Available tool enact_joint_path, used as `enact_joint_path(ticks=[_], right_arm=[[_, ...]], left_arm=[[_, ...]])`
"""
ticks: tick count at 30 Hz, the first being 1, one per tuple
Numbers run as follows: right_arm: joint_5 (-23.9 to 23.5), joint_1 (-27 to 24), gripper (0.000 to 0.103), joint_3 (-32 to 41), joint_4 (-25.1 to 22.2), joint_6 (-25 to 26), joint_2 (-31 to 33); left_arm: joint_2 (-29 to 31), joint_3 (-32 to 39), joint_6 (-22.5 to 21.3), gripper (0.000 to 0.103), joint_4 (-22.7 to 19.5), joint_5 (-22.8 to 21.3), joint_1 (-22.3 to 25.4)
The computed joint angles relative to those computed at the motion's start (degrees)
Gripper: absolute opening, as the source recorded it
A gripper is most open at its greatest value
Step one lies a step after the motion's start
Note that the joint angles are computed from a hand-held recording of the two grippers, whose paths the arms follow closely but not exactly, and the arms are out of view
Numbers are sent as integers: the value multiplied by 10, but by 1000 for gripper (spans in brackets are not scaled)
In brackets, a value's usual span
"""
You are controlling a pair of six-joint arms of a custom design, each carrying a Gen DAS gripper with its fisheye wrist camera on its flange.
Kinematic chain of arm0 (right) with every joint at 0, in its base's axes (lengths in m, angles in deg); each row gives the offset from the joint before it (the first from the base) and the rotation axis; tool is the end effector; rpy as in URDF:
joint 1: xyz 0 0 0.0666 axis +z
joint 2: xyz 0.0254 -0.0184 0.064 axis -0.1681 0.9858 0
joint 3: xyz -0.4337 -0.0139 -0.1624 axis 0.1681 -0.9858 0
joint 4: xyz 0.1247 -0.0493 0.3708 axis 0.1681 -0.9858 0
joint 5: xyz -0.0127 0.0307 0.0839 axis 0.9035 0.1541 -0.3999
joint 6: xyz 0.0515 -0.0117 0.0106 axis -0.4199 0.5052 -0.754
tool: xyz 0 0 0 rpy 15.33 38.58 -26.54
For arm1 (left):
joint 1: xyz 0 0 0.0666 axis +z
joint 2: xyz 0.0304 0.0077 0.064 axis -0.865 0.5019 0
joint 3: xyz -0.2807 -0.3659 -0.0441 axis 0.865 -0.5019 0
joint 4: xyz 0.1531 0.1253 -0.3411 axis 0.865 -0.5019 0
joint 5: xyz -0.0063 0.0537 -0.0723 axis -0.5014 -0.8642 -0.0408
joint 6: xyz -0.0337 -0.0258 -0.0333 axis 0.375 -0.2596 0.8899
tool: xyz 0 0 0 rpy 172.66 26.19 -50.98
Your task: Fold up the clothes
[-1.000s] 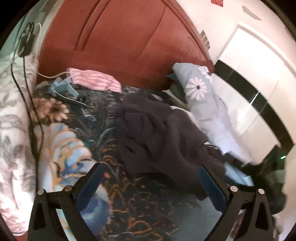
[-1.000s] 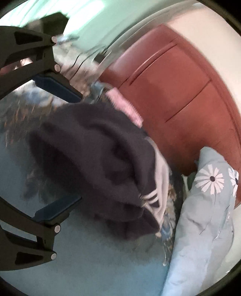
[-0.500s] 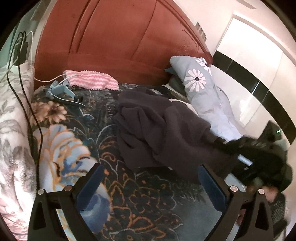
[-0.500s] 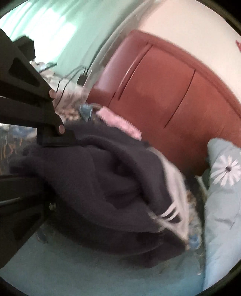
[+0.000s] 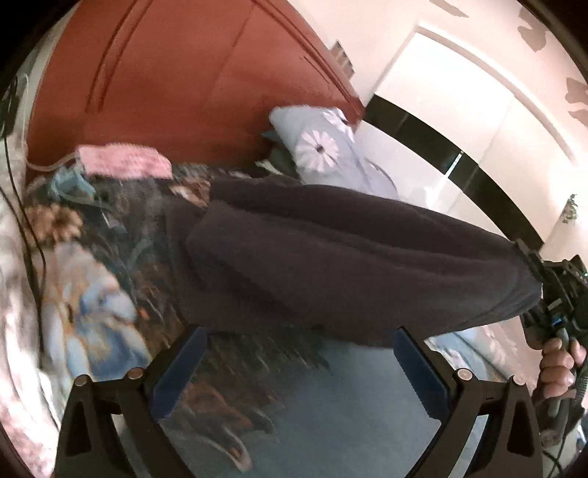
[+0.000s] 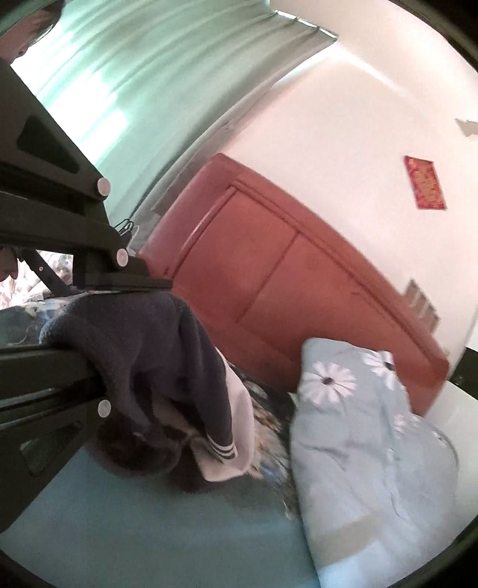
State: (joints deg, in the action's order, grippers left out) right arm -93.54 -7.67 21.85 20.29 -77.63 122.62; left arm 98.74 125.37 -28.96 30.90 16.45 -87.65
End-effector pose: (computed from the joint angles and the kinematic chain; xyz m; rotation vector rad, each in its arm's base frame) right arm 0.5478 0.0493 0.3757 -0.1037 1.9457 1.4661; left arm 0.4102 -0.2091 0.3125 -0.3641 2.1009 -0.5330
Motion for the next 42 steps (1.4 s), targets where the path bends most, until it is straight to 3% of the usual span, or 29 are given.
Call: enact_joint_path(ticks=[6, 8, 14, 18, 21, 27, 30, 33, 37, 38, 40, 42], right_arm=[[-48, -93, 6, -64, -2, 0, -64], [-63, -128, 6, -78, -24, 19, -88], [-97, -245, 6, -80, -207, 166, -134], [-126, -317, 6, -77, -256, 202, -134], [-135, -365, 6, -64, -322, 258, -128], [-118, -409, 6, -42, -448, 361, -82], [-91, -412, 6, -41, -480, 396, -57], [-30, -409, 8, -43, -511, 447, -48], [15, -411, 9, -50, -558, 538, -59], [24, -412, 13, -52, -568, 560, -62], [35, -413, 33, -55, -593, 605, -75], [42, -413, 37, -56, -623, 648, -83]], left_arm=[[-1, 8, 29, 103, -49, 3, -58], [-3, 13, 34, 103, -62, 0, -77], [3, 36, 55, 103, -103, -8, -118], [17, 53, 66, 103, -124, -12, -138], [29, 66, 62, 103, -144, -16, -151], [58, 89, 76, 103, -178, -8, -149], [70, 93, 93, 103, -162, 33, -128], [82, 99, 121, 103, -142, 77, -104], [107, 131, 166, 102, -164, 121, -77], [113, 139, 173, 102, -170, 123, -75], [123, 148, 183, 98, -173, 126, -73], [129, 151, 194, 90, -168, 130, -74]])
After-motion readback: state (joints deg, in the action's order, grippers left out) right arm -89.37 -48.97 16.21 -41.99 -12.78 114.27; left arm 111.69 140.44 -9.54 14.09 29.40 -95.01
